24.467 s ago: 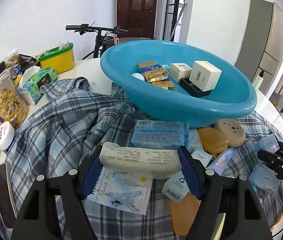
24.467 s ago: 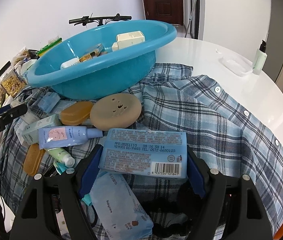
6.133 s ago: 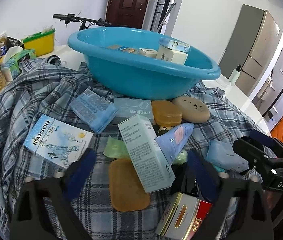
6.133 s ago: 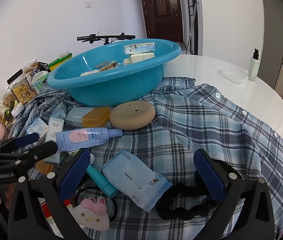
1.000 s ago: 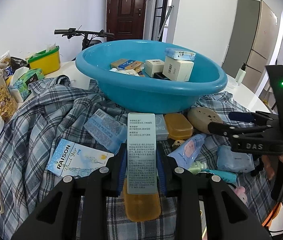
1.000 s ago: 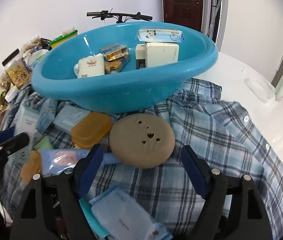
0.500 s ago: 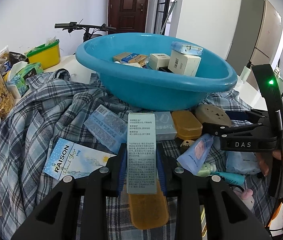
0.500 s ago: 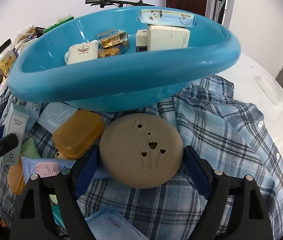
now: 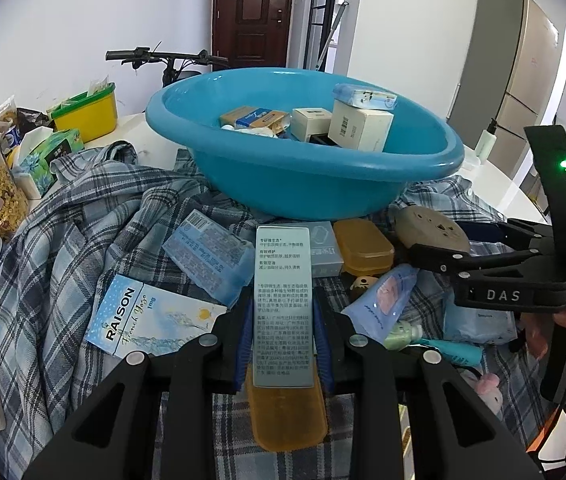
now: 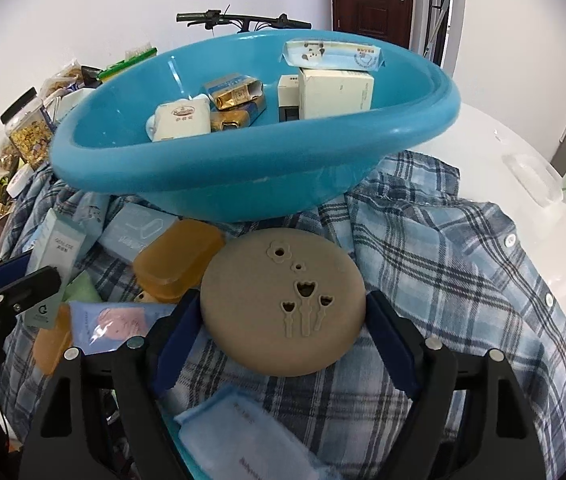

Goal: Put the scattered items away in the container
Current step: 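Close the right gripper on the tan round disc with heart cutouts, then lift the tan disc with the right gripper while the left lifts the white box toward the basin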

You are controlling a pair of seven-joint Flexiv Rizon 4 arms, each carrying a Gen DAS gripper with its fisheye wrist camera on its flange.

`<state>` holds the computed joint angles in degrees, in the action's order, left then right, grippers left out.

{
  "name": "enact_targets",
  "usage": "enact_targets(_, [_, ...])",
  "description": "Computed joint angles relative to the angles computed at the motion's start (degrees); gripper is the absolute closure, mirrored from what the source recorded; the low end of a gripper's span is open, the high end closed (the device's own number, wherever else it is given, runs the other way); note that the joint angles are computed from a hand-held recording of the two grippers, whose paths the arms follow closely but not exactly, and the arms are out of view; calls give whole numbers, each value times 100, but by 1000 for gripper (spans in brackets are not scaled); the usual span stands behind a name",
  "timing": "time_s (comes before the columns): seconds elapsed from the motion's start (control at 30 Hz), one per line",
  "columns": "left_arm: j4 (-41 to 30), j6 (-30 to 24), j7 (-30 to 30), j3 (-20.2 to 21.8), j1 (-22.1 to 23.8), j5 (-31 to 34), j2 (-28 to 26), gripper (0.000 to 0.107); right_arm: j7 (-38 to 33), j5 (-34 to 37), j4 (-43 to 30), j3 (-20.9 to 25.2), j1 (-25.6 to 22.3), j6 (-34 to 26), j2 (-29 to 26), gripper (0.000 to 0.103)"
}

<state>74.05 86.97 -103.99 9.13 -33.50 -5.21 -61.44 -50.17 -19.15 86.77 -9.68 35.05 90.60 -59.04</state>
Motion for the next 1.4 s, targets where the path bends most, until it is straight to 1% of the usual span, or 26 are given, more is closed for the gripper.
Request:
enact_targets(0.17, [96, 80, 12, -2, -44, 37, 68, 77, 79, 130, 338, -181, 184, 256, 143, 23])
enact_targets(0.3, [200, 173, 25, 20, -107, 46, 129, 77, 113, 285, 615, -406, 420, 471, 246, 23])
enact_targets(0.57, [417, 372, -8, 196, -329, -17, 226, 77, -1, 761, 1146, -810, 917, 950, 425, 23])
enact_targets(1.03, [518, 667, -14, 620, -636, -223, 318, 77, -460, 1647, 1310, -1486, 1674, 1368, 516, 23])
enact_targets(1.17, [534, 794, 36, 690, -683, -310, 368, 77, -601, 1832, 1291, -1617, 1808, 1440, 553, 23])
enact_targets(1.4, [444, 918, 190, 846, -775, -517, 417, 77, -836, 2212, 1314, -2006, 2150, 1593, 602, 23])
